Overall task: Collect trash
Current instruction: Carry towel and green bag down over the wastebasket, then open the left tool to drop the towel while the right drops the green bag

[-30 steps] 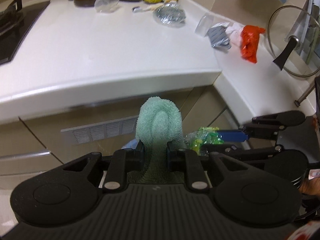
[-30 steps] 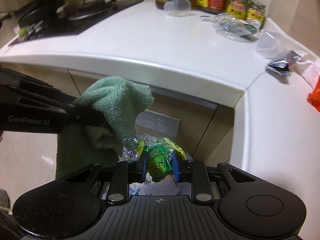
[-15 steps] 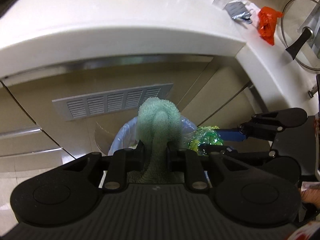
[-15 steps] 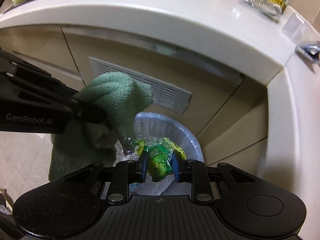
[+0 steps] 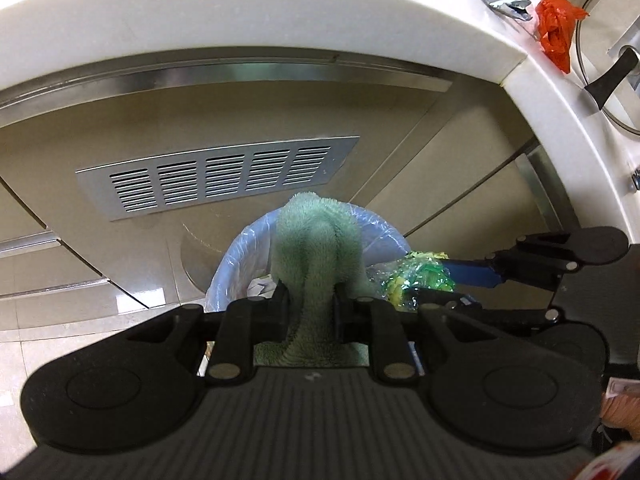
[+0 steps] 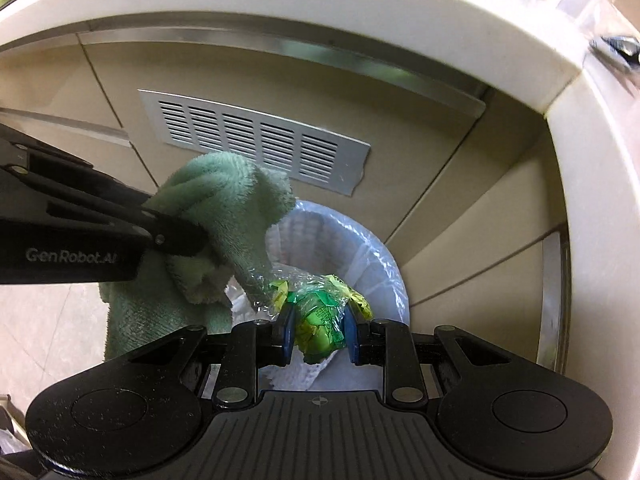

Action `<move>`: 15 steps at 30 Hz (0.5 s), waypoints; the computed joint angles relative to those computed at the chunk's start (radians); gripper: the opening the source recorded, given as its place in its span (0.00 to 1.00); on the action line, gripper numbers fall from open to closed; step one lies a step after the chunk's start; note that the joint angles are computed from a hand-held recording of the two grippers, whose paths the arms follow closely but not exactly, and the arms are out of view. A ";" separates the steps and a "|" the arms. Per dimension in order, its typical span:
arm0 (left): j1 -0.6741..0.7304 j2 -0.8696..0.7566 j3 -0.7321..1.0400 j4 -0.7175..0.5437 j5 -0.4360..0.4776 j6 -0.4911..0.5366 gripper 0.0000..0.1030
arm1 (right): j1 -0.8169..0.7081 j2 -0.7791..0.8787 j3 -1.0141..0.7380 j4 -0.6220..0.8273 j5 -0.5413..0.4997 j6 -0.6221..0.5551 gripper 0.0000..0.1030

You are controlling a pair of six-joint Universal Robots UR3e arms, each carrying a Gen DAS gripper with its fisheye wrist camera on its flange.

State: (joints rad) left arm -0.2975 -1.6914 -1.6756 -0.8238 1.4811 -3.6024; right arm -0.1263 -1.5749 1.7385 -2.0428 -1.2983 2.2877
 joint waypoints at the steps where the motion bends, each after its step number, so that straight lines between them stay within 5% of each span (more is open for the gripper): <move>1: 0.002 -0.002 -0.002 0.004 -0.003 0.002 0.17 | -0.002 0.000 0.003 0.000 0.000 0.006 0.25; 15: 0.025 -0.027 -0.018 0.038 -0.043 0.032 0.17 | -0.005 0.026 0.032 -0.046 -0.018 0.048 0.25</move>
State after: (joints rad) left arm -0.2722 -1.7184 -1.6936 -0.7854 1.4377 -3.5701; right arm -0.1311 -1.5484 1.7707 -2.0885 -1.3165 2.3360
